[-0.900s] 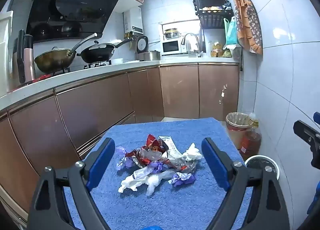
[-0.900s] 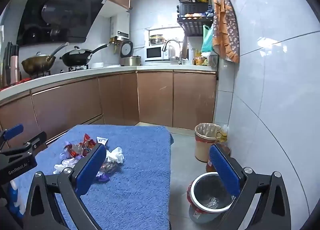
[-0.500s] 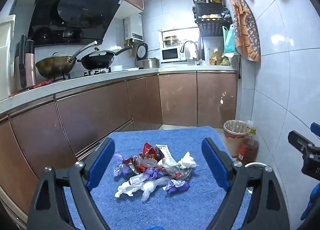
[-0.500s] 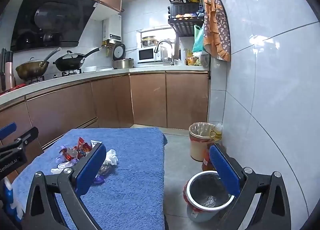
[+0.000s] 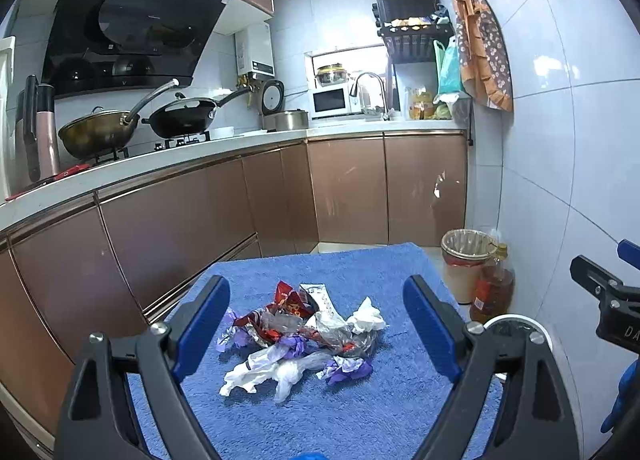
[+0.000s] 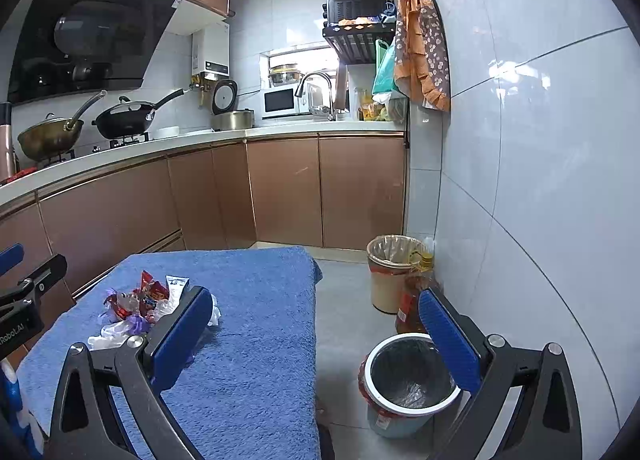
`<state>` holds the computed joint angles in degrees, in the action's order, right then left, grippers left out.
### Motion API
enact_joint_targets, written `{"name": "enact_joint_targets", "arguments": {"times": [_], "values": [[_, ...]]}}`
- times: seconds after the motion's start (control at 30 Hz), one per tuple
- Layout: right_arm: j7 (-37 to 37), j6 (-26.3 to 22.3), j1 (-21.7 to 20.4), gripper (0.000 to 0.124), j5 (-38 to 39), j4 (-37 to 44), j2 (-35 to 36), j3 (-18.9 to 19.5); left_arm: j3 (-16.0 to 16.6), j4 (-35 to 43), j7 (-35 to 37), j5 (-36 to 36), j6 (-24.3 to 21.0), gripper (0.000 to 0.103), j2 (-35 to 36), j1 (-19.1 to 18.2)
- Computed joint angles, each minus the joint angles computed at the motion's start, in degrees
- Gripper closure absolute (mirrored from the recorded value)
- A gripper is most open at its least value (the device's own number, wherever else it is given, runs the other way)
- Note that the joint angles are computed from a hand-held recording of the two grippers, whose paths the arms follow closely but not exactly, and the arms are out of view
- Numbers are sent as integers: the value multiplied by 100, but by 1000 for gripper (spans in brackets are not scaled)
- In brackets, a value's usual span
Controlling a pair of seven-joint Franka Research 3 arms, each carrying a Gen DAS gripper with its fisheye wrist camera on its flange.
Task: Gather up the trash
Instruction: 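Approach the trash pile on the blue towel with both tools open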
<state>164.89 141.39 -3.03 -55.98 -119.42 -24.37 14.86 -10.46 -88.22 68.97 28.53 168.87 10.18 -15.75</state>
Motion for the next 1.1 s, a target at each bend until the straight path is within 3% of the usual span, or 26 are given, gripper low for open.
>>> {"name": "enact_joint_targets", "arguments": {"times": [0.67,1.1], "values": [[-209,-103,-82,21,127,279,356,-319,-345,1862,1529,-1226,-827,15,1408,-154],[-522,-246,34,21,-13,625,720,-548,-30,2851,1586,-1158,-1351,15,2113,-523]]}}
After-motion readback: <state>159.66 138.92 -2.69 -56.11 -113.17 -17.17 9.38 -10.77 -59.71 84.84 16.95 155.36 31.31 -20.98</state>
